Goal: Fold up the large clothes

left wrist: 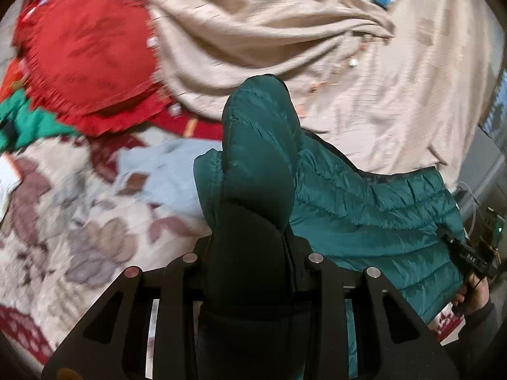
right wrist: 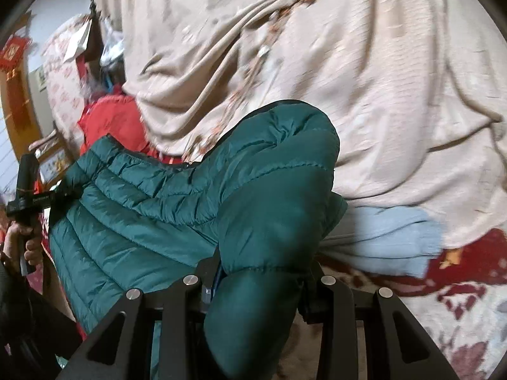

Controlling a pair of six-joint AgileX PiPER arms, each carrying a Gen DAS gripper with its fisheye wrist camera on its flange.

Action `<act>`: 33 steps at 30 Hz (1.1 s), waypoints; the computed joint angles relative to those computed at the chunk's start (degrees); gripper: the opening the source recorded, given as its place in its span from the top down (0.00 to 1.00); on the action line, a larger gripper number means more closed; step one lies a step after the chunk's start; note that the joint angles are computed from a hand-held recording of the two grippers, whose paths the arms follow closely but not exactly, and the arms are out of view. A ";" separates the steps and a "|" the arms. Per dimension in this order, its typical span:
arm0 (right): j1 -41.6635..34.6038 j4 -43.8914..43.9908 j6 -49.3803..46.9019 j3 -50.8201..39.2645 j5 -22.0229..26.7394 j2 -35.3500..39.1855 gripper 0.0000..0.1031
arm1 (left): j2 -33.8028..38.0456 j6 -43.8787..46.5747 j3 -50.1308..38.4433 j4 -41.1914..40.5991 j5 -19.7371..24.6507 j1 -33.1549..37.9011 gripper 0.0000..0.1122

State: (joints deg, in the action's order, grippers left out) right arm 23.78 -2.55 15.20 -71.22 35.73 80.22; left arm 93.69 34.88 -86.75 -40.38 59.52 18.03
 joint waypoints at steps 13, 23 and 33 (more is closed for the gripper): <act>-9.68 17.55 0.06 0.47 1.23 9.21 0.39 | 8.77 -10.55 -0.58 11.57 -5.05 -3.00 0.44; 6.00 -11.54 19.20 -3.64 -0.31 3.90 0.09 | -6.15 -10.34 8.56 7.51 -19.78 -0.64 0.41; 5.71 -10.19 20.26 -24.17 13.37 25.52 0.09 | 11.51 -37.05 -10.51 36.03 -15.76 -16.10 0.41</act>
State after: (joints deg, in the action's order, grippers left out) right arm 29.49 -12.74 35.47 -95.39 49.10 105.74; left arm 105.20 -2.17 -97.26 -4.35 43.76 1.93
